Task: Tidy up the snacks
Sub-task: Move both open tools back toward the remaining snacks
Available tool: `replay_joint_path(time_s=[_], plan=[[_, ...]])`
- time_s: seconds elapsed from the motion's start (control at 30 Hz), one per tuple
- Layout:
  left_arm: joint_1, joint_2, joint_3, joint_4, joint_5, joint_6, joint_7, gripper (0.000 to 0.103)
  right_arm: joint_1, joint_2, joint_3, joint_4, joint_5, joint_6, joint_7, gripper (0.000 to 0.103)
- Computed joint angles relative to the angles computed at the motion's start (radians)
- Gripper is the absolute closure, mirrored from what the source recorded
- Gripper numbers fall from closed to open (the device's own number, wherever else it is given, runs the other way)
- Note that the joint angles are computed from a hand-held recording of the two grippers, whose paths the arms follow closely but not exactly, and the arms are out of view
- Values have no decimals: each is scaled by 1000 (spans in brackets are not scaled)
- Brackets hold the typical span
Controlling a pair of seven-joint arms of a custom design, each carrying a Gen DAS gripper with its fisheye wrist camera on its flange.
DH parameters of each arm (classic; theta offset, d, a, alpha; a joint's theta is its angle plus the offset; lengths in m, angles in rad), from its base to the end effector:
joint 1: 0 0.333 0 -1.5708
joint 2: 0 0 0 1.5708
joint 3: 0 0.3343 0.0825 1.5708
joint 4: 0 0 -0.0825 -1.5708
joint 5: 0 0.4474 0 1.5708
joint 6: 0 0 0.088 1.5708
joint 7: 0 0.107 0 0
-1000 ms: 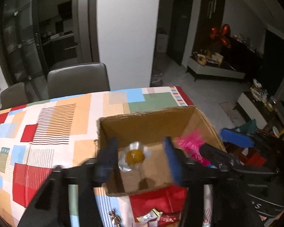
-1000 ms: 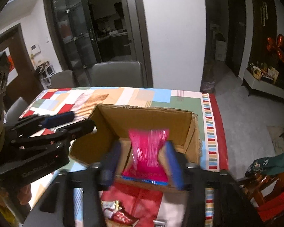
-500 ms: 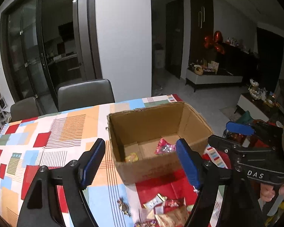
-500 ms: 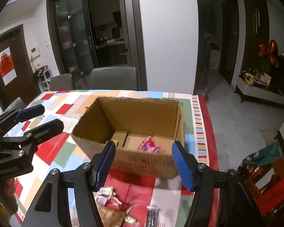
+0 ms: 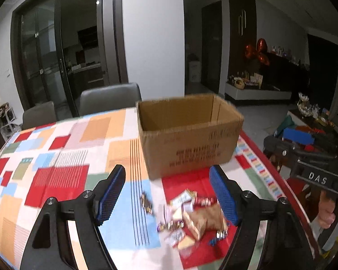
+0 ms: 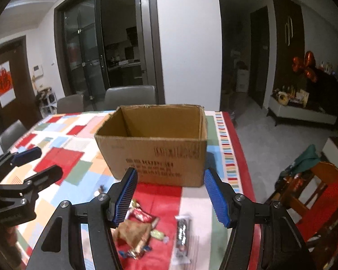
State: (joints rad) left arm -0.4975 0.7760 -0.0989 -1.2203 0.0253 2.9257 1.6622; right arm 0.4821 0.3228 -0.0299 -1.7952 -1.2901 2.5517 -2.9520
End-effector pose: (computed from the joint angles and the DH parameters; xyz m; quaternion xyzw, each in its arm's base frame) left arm 0.7378 -0.4663 0.4128 -0.3981 0.7995 -0.3957 0.2141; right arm 0.6492 0.3318 0.3930 -0.5156 0.7166 -0.3616 0.2997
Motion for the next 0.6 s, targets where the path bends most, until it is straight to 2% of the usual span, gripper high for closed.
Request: replay_joint_path(time_s=[0.23, 0.43, 0.6], plan=[[-15, -70, 27, -162, 10, 20, -47, 27, 17, -7, 19, -58, 8, -28, 8, 40], [-45, -70, 66, -198, 39, -22, -127, 27, 5, 16, 28, -83, 98, 3, -11, 40], [-47, -42, 70, -178, 73, -65, -173, 27, 9, 41, 18, -91, 164, 20, -30, 40]])
